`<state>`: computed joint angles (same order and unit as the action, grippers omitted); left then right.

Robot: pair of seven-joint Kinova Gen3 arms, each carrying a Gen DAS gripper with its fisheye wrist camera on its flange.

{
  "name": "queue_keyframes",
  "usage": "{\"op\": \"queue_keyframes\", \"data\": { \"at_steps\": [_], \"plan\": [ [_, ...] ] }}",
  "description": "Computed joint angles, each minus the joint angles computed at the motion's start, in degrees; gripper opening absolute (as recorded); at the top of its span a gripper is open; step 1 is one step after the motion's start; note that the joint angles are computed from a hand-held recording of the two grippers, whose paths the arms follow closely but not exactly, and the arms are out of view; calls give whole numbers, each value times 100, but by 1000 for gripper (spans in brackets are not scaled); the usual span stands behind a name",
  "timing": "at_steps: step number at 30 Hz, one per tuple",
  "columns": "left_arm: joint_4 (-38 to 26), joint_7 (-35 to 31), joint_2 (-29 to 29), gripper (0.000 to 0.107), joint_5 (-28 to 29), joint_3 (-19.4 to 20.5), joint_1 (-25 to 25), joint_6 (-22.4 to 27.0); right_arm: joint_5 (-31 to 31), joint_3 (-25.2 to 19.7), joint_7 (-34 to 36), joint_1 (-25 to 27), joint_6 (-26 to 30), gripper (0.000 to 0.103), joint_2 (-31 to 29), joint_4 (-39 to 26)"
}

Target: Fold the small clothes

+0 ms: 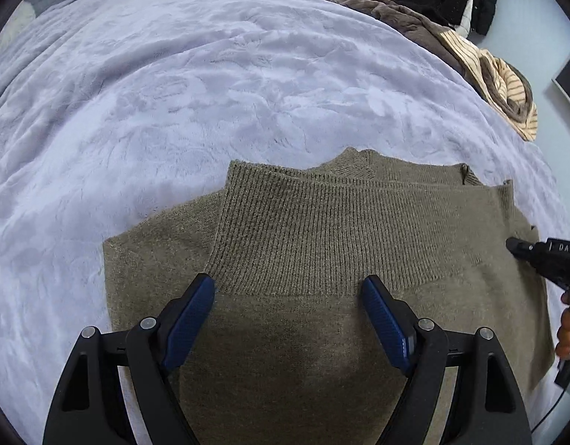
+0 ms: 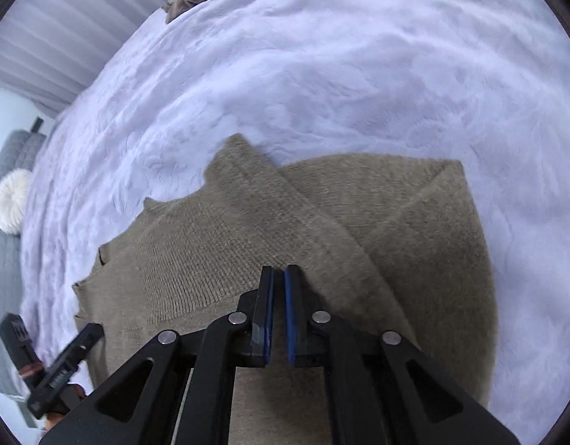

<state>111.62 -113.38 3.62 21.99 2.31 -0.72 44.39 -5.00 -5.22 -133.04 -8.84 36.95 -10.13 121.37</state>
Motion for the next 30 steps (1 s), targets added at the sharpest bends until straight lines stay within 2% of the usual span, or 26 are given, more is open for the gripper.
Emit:
{"op": "queue_keyframes", "data": {
  "at_steps": [2,4,6,10,12,18,21,22,23,30],
  "plan": [
    [-29,250,-55,83,-339,-200,106,-14,-97,34,162,116,77,0,-57,-27],
    [-181,440,34,83,-306,-209,-163,345,179,-264,-44,360,379,0,-138,-177],
    [-238,335,4,83,-86,-175,-513,622,376,-347,-356,204,672,4,-225,-346],
    [-137,480,-299,83,-489,-290,-399,680,357,-366,-450,-149,923,4,-418,-435],
    [-78,475,-397,83,-502,-330,-419,803,201,-460,-504,-279,943,4,-489,-413],
    [219,611,-715,83,-565,-421,-444,1161,-328,-779,-815,-698,743,8,-608,-191],
    [367,705,-907,83,-709,-435,-431,1283,-449,-1038,-1128,-899,624,24,-615,-90],
    [421,748,-980,83,-779,-434,-424,1299,-498,-1095,-1233,-968,561,32,-615,-49],
    [476,729,-1049,83,-792,-467,-427,1331,-541,-1130,-1312,-1035,497,34,-612,-15],
    [686,494,-1267,83,-771,-729,-585,1657,-780,-1284,-1580,-1541,252,36,-502,64]
  ]
}}
